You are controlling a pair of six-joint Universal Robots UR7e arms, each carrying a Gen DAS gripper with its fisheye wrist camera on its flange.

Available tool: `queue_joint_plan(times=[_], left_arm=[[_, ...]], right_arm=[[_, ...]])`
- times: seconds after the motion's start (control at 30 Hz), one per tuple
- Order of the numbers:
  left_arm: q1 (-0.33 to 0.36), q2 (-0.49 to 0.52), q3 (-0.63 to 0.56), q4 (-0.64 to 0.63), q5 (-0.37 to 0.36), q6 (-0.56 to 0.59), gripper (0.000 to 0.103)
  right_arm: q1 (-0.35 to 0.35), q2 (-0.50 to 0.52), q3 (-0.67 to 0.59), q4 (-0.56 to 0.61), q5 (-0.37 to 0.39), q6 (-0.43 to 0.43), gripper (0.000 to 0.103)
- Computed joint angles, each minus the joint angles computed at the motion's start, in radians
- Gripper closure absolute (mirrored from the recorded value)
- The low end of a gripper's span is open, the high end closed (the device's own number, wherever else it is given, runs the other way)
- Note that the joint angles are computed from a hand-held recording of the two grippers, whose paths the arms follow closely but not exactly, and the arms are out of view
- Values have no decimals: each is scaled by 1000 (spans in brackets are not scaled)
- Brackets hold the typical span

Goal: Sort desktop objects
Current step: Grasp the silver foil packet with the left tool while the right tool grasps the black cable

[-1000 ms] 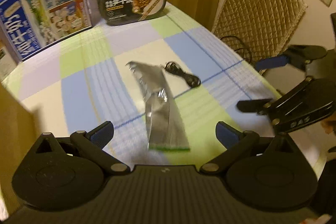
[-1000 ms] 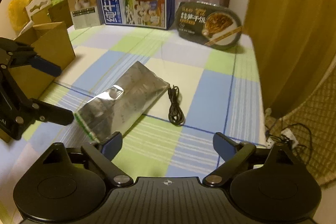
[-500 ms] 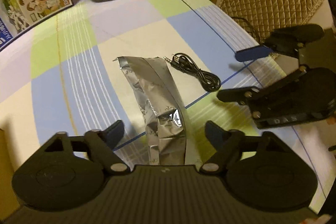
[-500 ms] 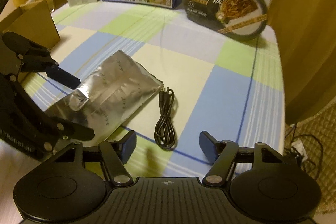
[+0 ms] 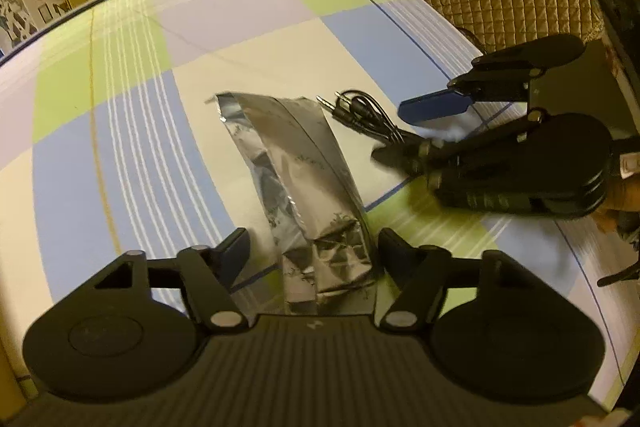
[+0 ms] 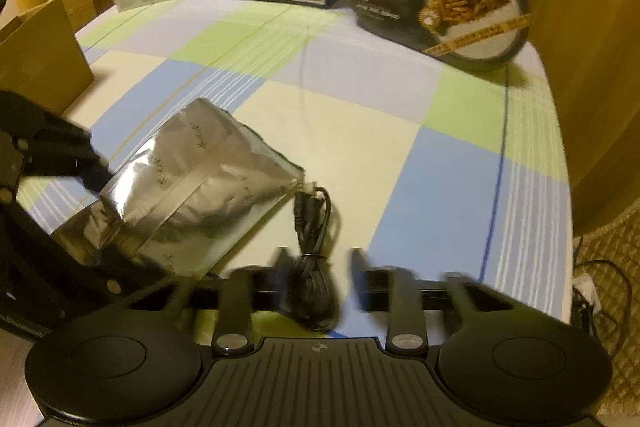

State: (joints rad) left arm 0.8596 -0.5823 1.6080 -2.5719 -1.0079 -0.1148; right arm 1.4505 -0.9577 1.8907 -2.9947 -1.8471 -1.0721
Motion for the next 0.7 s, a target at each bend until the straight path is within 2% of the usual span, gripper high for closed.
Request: queue_joint_plan(times=[0.1,0.2,0.3,0.43,0.57,0.7], left_arm=[[-17,3,14,-9,27,15,54],[-39,-9,42,7,44,-3,59],[-65,-39,95,30,37,-30,60],[-113,-104,200,67,6,-68,60],[-169,-189,330,88,-51,-143,61],[-239,-268,454,92,-75,-222,61]], right_arm=[[-6,-21,38,-37,-3,-1,85],[-15,-71,92,-11,-9,22,85],[-20,-133,170,0,-36,29,85],[-32,-251,298,24,-64,94,85],[-48,-377,423,67,-67,78,87],[-57,-491,524,114,-96,71,88]])
